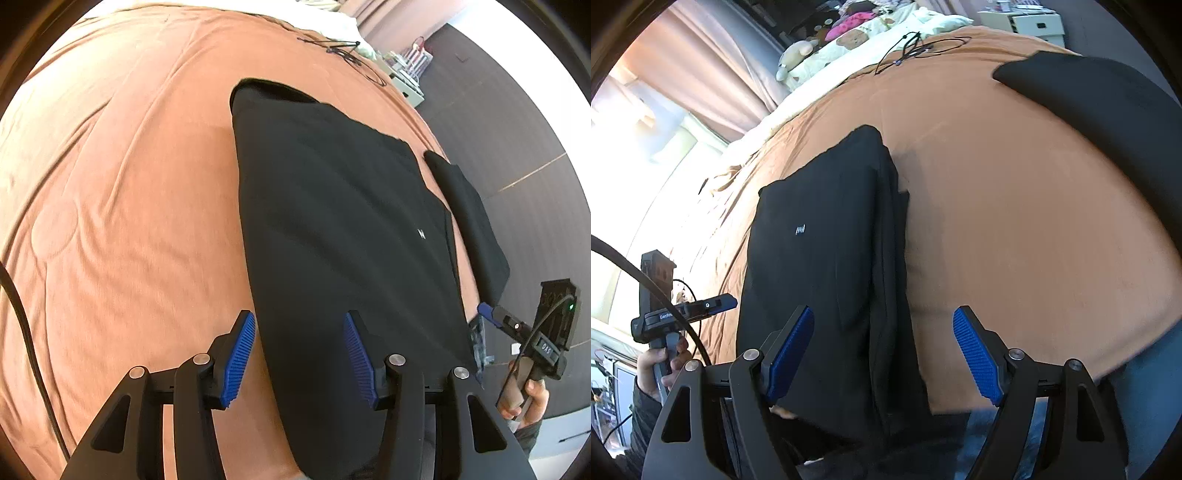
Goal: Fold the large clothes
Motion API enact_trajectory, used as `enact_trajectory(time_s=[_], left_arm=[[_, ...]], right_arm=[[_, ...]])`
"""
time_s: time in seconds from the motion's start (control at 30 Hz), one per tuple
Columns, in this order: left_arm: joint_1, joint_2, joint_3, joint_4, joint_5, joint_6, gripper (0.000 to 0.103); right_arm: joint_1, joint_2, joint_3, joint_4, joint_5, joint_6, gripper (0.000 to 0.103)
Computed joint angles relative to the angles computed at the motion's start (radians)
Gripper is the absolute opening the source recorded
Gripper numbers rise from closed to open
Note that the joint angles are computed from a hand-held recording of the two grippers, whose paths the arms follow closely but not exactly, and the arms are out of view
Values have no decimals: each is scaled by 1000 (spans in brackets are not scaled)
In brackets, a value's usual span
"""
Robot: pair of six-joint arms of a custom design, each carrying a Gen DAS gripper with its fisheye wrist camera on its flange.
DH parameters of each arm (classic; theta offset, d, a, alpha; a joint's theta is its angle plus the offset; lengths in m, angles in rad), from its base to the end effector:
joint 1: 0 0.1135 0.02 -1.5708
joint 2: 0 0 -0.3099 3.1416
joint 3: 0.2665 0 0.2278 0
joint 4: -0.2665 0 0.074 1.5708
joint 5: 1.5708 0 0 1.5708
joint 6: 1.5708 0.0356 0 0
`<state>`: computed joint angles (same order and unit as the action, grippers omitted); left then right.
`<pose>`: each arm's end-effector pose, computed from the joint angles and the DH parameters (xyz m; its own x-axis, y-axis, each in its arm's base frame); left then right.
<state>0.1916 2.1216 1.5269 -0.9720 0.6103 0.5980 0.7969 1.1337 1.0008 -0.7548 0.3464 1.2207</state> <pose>0.3949 0.0558 0.2010 -0.8979 0.2958 -0.3260 0.4256 0.7724 -0.4714 0.1362 0.1220 0.3412 -0.6771 0.5713 -0.4639 0.3299 0.7991 0.5026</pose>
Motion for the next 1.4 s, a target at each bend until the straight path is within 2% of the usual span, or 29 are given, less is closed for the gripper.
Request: enact_trajectory(time_s=[0.23, 0.4, 0.53, 0.6, 0.63, 0.67, 0.77, 0.83, 0.93, 1.03, 1.07, 1.13, 1.2, 1.27, 1.33, 1.4], left_arm=[[-70, 81, 93, 47, -20, -98, 52], [-104, 136, 179, 56, -34, -158, 52], [-126, 178, 247, 21, -38, -176, 52], [-135, 182, 253, 27, -46, -176, 52], [-139, 179, 248, 35, -53, -181, 52], [-142, 174, 238, 52, -58, -188, 52], [-147, 181, 237, 78, -71, -202, 52], [-156, 192, 261, 65, -75, -210, 52], [-141, 198, 292, 29, -60, -196, 53], [-118, 224, 341, -37, -9, -199, 57], [-109, 232, 352, -53, 8, -196, 58], [-105, 224, 334, -43, 3, -191, 59], [-104, 228, 327, -45, 2, -187, 59], [-101, 238, 329, -55, 15, -188, 59], [-102, 243, 327, -53, 25, -186, 59], [-119, 259, 351, -55, 29, -199, 59]], right_arm=[[-236, 138, 37, 119, -213, -229, 77], [-340, 224, 48, 180, -306, -331, 77], [-386, 243, 35, 186, -276, -356, 75], [-411, 233, 4, 210, -282, -351, 66], [-430, 227, -18, 232, -304, -349, 56], [-440, 222, -34, 239, -306, -343, 51], [-459, 215, -95, 272, -306, -330, 51], [-478, 190, -151, 328, -352, -307, 51], [-491, 125, -182, 337, -385, -291, 51], [-562, 38, -243, 373, -502, -303, 54], [-578, 8, -264, 384, -535, -304, 66], [-603, -27, -289, 397, -568, -320, 79], [-635, -38, -313, 419, -633, -348, 79], [-699, -48, -353, 444, -748, -383, 80], [-725, -9, -368, 469, -826, -406, 79], [-727, 35, -368, 466, -850, -434, 80]])
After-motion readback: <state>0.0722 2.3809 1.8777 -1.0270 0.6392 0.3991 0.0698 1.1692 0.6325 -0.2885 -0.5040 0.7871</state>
